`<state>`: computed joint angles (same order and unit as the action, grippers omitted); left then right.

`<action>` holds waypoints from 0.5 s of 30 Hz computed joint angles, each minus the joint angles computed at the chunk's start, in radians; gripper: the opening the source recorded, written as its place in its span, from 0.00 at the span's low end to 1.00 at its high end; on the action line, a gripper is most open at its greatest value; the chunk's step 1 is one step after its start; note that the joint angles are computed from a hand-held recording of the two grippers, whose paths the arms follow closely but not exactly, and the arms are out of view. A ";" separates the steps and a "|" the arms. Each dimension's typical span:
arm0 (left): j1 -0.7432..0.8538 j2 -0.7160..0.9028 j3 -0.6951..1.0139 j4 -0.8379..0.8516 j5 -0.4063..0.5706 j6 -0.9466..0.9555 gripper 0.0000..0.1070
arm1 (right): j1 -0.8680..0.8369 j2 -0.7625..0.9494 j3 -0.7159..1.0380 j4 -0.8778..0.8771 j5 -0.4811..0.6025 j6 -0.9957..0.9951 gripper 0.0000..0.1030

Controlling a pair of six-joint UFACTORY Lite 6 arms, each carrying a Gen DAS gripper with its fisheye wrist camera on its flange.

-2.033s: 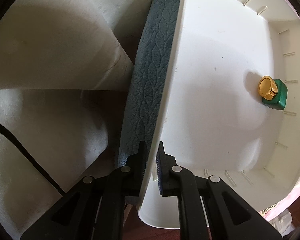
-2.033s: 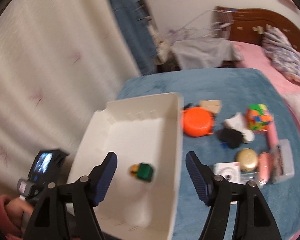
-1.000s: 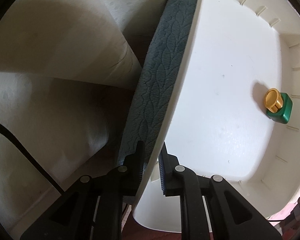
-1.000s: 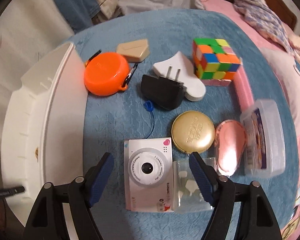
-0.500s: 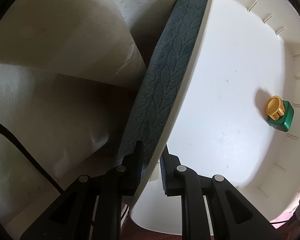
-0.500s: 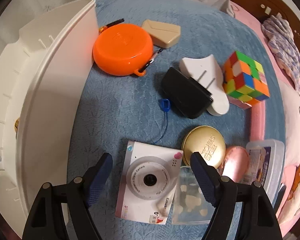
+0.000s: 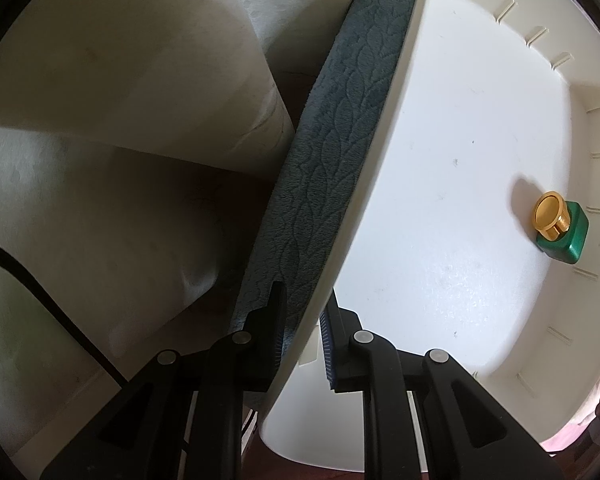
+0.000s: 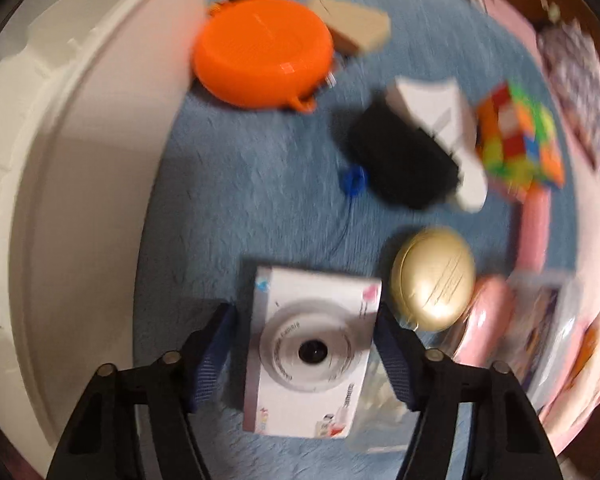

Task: Organize rigid objects
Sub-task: 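Move the right gripper to the white toy photo device and grasp it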

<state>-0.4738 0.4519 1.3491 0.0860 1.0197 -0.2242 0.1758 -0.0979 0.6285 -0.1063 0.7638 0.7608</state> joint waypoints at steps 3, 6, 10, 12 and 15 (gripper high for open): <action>0.000 0.010 0.005 -0.005 0.003 0.010 0.16 | -0.022 -0.054 -0.042 0.045 -0.009 -0.008 0.57; 0.001 0.024 0.017 -0.012 0.008 0.021 0.16 | -0.019 -0.113 -0.082 0.072 0.008 0.000 0.56; 0.005 0.037 0.030 -0.024 0.009 0.044 0.16 | 0.008 -0.161 -0.119 0.097 0.029 0.034 0.55; 0.004 0.045 0.038 -0.027 0.011 0.059 0.16 | 0.023 -0.183 -0.135 0.125 0.037 0.048 0.55; 0.002 0.049 0.038 -0.030 0.011 0.078 0.16 | 0.039 -0.235 -0.169 0.182 0.058 0.075 0.55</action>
<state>-0.4720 0.5010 1.3875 0.0564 1.0303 -0.1462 0.2145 -0.3325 0.4592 0.0755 0.8222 0.8355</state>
